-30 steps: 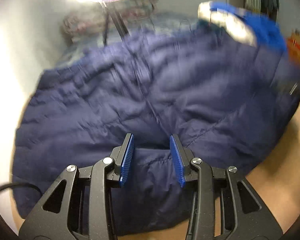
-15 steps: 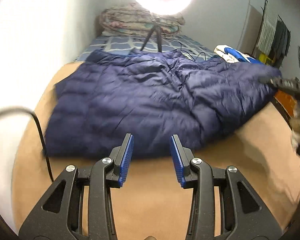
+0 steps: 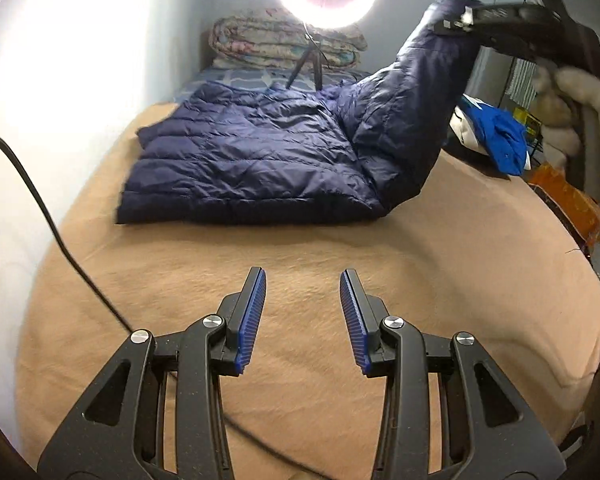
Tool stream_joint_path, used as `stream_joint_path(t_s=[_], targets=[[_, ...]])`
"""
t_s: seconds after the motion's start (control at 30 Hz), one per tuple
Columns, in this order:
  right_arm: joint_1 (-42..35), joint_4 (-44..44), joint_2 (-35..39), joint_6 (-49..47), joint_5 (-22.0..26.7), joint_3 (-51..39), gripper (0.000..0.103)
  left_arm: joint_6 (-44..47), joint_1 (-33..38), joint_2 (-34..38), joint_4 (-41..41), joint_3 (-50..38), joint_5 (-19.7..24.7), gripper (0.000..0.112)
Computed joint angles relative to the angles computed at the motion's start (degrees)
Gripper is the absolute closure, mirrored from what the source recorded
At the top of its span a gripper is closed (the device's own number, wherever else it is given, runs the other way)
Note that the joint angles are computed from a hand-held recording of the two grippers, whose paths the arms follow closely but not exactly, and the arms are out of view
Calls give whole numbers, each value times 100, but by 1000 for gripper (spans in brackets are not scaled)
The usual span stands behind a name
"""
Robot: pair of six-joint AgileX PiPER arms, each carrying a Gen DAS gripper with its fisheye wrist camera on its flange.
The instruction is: Fold large clothes
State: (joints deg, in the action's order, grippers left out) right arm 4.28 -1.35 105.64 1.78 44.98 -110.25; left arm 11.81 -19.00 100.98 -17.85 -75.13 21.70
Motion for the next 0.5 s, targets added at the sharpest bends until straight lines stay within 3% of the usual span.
stream_joint_path(t_s=[0.27,0.5], targets=[[723,247,1097,-8,488,-1418,95,535,452,-344,-666,489,-103,73],[1486,339,2745,-124,1293,-3274,95,826,771,-537,-951,784,-181,73]])
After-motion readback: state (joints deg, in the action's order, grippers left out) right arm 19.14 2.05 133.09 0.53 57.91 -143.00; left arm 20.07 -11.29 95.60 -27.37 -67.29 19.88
